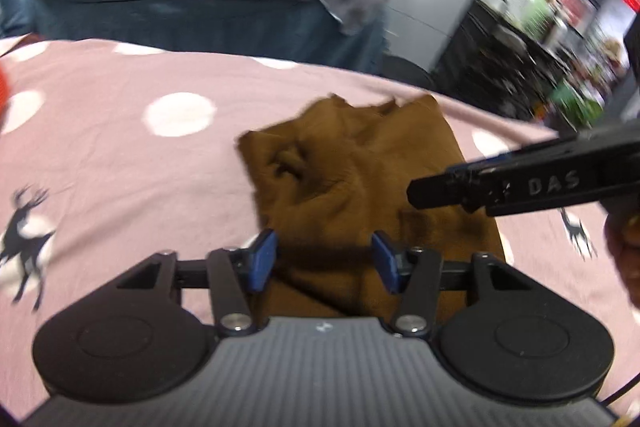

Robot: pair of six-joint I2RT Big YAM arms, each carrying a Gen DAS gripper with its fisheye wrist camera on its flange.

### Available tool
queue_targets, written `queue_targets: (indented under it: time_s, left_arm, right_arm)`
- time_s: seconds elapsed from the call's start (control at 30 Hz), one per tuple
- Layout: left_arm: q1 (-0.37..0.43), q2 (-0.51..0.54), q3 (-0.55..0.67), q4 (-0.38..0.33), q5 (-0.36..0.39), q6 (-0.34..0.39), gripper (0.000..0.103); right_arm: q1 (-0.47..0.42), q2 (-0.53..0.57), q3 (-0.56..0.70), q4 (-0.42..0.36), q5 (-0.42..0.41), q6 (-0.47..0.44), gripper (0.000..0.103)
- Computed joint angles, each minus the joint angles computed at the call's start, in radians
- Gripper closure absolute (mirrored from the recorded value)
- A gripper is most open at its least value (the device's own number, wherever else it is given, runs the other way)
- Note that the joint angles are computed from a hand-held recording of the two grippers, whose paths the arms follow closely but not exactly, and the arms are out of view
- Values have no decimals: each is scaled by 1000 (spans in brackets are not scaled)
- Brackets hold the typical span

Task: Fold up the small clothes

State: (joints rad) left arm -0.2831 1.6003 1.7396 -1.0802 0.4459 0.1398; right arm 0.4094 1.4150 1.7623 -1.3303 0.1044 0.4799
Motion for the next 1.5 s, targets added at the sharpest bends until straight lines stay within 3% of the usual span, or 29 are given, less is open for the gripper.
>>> queue_targets:
  time_s: [0.03,0.07,0.17,0.33,0.47,0.53,0.67,0.73,0.77,0.8,0.87,0.93,1.07,1.17,1.33,1.5]
  left_arm:
    - [-5,20,23,-40,-8,23,81]
    - [-7,41,52,-89,-17,31,99]
    - [22,54,96,-167,53,-43,99]
    - [84,26,112,-255,103,-89,99]
    - [79,25,54,-242,9,-45,98]
    - [76,41,55,-239,3,-83,94]
    - [58,61,73,-242,-33,-76,87]
    - [57,71,106,-276,-44,-85,59]
    - [57,72,120,-290,-58,-91,33]
    - [61,64,121,-286,-59,-100,27]
    - [81,33,103,-262,-18,-117,25]
    - [99,16,96,-268,24,-145,12]
    - [103,-3,58,-307,62,-198,10]
    - [82,-18,13,-299,82,-259,10]
    - [35,-36,-67,-200,101,-420,10]
    - [-1,-46,-103,-105,59,-477,3]
  right_arm:
    - [2,-5,-4,-4,4,0,30]
    - [1,-11,-10,-8,4,1,29]
    - [-5,-35,-33,-13,8,19,30]
    - [-19,-95,-87,2,11,55,32]
    - [-19,-119,-127,-12,0,57,32]
    - [-15,-122,-142,-29,7,70,32]
    - [-11,-122,-163,-78,18,112,32]
    - [-15,-146,-187,-64,3,149,30]
    - [-17,-164,-203,-47,-3,168,27]
    - [-18,-183,-221,-29,-5,185,25]
    - [-24,-222,-257,9,-5,209,8]
    - [-40,-258,-292,51,-17,242,0]
    - [-99,-319,-368,121,-91,390,0]
    - [-134,-373,-440,191,-148,539,0]
    - [-146,-431,-522,269,-214,679,0]
    - [-152,-463,-579,317,-246,752,0]
